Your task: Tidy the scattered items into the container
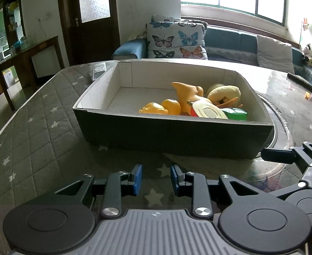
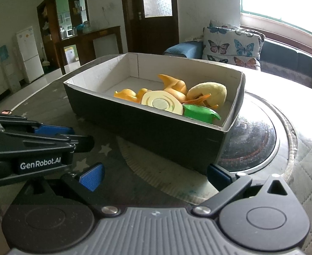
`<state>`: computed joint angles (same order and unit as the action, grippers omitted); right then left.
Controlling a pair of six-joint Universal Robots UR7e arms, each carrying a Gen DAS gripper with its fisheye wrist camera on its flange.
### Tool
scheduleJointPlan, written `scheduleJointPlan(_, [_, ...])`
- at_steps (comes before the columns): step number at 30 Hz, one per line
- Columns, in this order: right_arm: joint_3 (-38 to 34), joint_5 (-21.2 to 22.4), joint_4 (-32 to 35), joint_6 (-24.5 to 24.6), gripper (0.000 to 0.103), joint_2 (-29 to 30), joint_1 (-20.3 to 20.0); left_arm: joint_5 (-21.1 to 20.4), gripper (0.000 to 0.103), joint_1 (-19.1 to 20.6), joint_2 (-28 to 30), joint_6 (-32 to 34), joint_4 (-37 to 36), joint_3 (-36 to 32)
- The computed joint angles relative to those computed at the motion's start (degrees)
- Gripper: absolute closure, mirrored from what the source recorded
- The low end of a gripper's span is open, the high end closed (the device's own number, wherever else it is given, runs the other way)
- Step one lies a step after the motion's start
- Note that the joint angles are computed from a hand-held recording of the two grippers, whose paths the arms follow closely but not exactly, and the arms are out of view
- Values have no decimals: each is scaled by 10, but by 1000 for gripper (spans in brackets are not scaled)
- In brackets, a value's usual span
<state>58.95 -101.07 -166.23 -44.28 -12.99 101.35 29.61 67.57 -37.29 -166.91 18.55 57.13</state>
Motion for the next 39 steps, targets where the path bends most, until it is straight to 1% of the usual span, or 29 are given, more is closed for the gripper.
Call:
scheduleJointPlan(9, [-37, -23, 30, 18, 0, 17, 2, -2, 73, 6, 15, 22, 16, -35])
scheduleJointPlan(15, [-58, -37, 47, 30, 0, 27, 4, -1, 73, 13, 36, 23, 45, -73])
scheduleJointPlan(23, [-79, -55, 60, 47, 0, 39, 6, 2, 73, 17, 51, 20, 72, -102])
scheduleJointPlan(29, [-92, -69, 66, 51, 0, 46, 8, 5, 73, 18, 54, 26, 74, -108])
scheduleJointPlan(39, [-98, -78, 67, 58, 0, 49, 10, 7, 73, 18, 56, 31, 77, -113])
